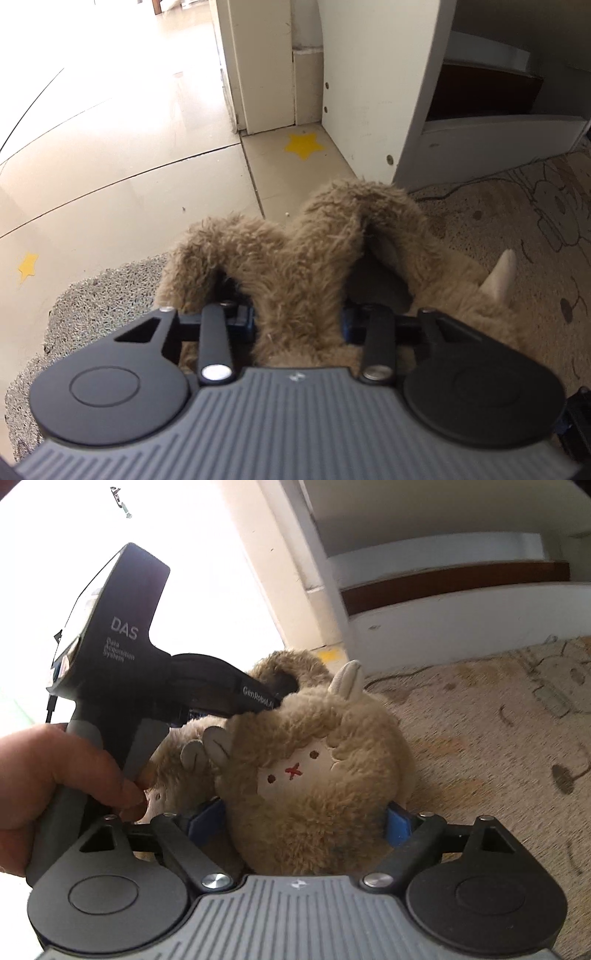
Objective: Organize scattered shoes
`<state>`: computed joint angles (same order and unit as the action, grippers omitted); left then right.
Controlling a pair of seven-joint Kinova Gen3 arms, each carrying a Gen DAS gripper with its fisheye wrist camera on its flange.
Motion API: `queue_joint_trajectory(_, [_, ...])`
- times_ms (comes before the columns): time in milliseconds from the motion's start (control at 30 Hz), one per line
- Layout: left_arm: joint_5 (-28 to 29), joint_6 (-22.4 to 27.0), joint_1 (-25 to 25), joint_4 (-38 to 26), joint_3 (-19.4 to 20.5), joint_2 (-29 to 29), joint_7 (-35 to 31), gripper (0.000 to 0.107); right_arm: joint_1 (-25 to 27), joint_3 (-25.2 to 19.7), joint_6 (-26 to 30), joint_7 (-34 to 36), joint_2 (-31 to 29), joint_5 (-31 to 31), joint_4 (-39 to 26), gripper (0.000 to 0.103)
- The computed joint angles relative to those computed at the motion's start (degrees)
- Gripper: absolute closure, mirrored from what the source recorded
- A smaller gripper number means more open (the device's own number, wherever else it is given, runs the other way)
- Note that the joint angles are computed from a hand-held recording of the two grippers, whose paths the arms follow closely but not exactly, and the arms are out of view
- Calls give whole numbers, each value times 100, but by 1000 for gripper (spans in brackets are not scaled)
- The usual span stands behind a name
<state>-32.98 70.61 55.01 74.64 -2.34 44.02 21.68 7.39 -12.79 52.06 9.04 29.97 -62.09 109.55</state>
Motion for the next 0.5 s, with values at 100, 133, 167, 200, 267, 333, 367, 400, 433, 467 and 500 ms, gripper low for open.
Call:
queue_joint_trajectory(100, [46, 87, 47, 89, 12, -77, 84, 71, -7, 6, 176, -137, 15, 59, -1, 14])
queue_joint_trajectory(133, [55, 99, 56, 141, 21, -100, 122, 71, -20, 1, 177, -100, -14, 82, 35, 14])
queue_joint_trajectory(167, [55, 130, 61, 158, 34, -108, 131, 71, -38, -5, 159, -48, -54, 97, 85, 14])
queue_joint_trajectory(200, [56, 158, 65, 180, 46, -114, 142, 71, -51, -3, 150, -24, -81, 93, 124, 14])
queue_joint_trajectory(267, [67, 254, 79, 123, 71, -106, 157, 71, -85, 1, 130, -17, -135, 42, 212, 14])
queue_joint_trajectory(333, [78, 376, 63, 23, 81, -85, 139, 71, -137, 37, 225, -158, -145, 89, 198, 14])
queue_joint_trajectory(367, [78, 425, 44, -18, 85, -70, 107, 71, -155, 47, 254, -194, -149, 105, 200, 14])
queue_joint_trajectory(400, [81, 452, 39, -20, 88, -78, 101, 71, -170, 51, 251, -185, -152, 106, 217, 14])
queue_joint_trajectory(433, [90, 453, 53, 29, 91, -116, 134, 71, -186, 44, 207, -126, -175, 93, 261, 14])
queue_joint_trajectory(467, [90, 450, 60, 67, 99, -148, 156, 71, -190, -13, 70, 17, -250, 77, 354, 14])
queue_joint_trajectory(500, [76, 457, 62, 63, 109, -160, 149, 68, -206, -2, 27, 67, -260, 34, 381, 14])
